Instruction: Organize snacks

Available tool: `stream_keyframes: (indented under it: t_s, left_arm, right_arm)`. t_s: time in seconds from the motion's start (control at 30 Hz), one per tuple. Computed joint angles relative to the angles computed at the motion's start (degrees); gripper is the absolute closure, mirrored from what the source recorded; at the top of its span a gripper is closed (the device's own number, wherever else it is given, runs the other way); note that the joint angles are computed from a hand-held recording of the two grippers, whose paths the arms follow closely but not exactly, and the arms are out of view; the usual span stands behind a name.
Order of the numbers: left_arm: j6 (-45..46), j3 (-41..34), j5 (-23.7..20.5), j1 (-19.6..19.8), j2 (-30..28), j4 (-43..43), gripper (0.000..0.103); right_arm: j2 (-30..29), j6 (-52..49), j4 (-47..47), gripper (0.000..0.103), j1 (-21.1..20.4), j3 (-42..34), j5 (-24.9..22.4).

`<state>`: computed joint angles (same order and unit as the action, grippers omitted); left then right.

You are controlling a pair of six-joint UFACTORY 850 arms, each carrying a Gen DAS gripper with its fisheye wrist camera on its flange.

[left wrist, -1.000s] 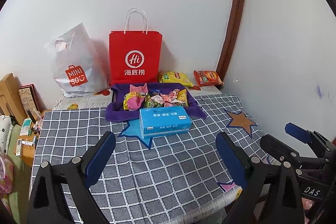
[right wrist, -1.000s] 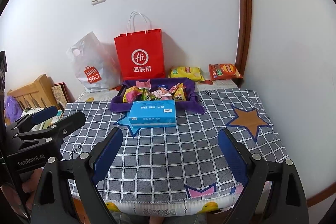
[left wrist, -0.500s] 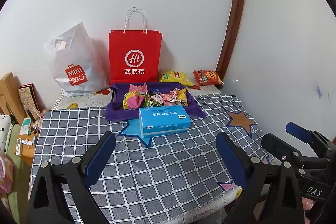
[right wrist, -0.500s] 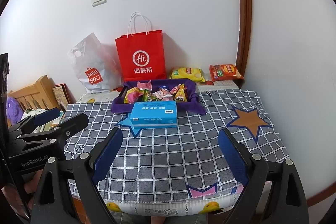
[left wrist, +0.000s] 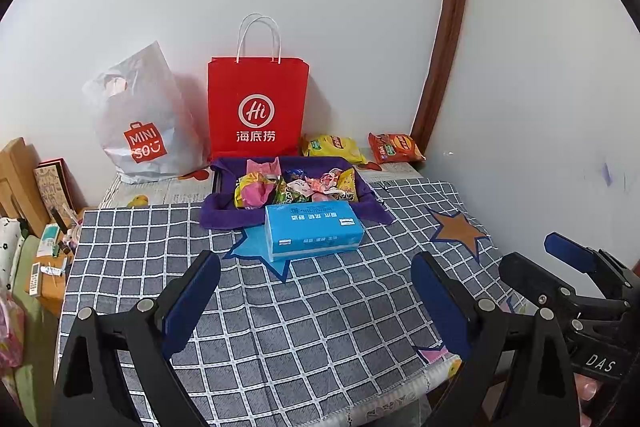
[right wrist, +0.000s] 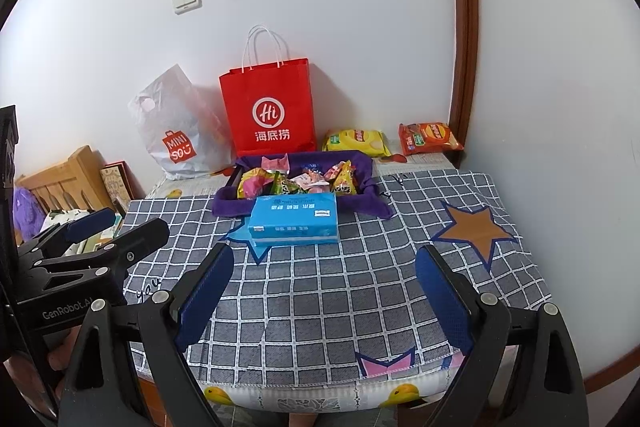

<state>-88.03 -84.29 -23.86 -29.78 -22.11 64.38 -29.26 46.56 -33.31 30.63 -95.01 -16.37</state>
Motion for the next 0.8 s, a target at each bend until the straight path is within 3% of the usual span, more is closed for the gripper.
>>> stream_keyframes:
  t_s: [0.8]
  left_arm:
    - [-1.02, 0.32, 0.08, -0.05, 0.22, 0.96, 0.007]
  right_arm:
    - [1.59, 3.91, -4.37, 0.011, 0.43, 1.88, 1.58]
